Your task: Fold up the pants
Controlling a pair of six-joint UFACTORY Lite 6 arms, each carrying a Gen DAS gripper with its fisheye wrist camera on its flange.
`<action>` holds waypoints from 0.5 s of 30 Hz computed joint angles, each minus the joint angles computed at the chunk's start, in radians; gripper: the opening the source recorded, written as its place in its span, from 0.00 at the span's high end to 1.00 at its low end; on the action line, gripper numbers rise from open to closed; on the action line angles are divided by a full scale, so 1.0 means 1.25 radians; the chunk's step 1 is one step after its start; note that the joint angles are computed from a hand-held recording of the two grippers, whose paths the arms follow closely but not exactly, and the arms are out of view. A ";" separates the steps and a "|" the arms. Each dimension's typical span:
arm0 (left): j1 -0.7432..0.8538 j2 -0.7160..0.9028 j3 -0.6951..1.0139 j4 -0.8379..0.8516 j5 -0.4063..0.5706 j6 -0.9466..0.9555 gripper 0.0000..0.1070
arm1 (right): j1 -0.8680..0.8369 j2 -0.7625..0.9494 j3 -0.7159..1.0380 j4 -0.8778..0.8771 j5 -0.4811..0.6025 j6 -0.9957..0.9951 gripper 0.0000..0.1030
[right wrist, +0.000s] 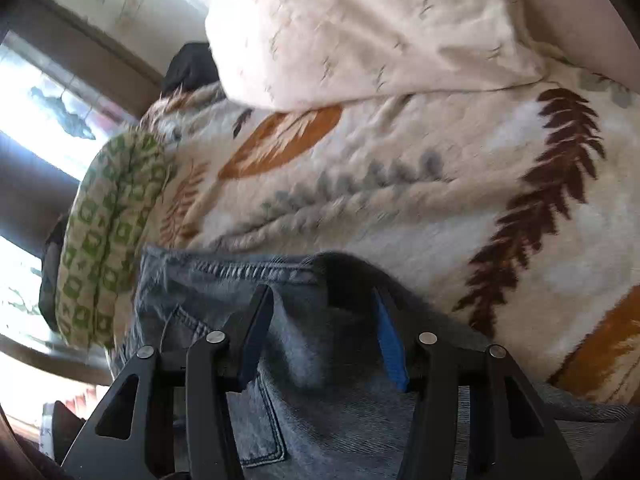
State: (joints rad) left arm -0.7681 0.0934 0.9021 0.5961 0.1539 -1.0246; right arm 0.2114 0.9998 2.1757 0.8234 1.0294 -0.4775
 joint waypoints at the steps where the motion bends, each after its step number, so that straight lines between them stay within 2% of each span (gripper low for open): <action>1: -0.006 0.003 0.003 0.033 0.007 -0.030 0.08 | 0.013 -0.011 -0.011 -0.029 -0.020 0.004 0.74; 4: -0.012 0.001 0.003 0.046 0.016 -0.038 0.07 | 0.032 -0.033 -0.033 -0.057 -0.051 0.001 0.85; 8: -0.017 0.010 0.004 0.054 0.022 -0.043 0.07 | 0.056 -0.037 -0.006 -0.124 -0.106 0.071 0.91; 13: -0.067 0.049 0.031 0.201 0.089 -0.159 0.07 | 0.082 0.130 0.246 -0.249 -0.043 0.213 0.91; 15: -0.076 0.053 0.033 0.229 0.101 -0.184 0.07 | 0.089 0.171 0.285 -0.264 -0.044 0.241 0.91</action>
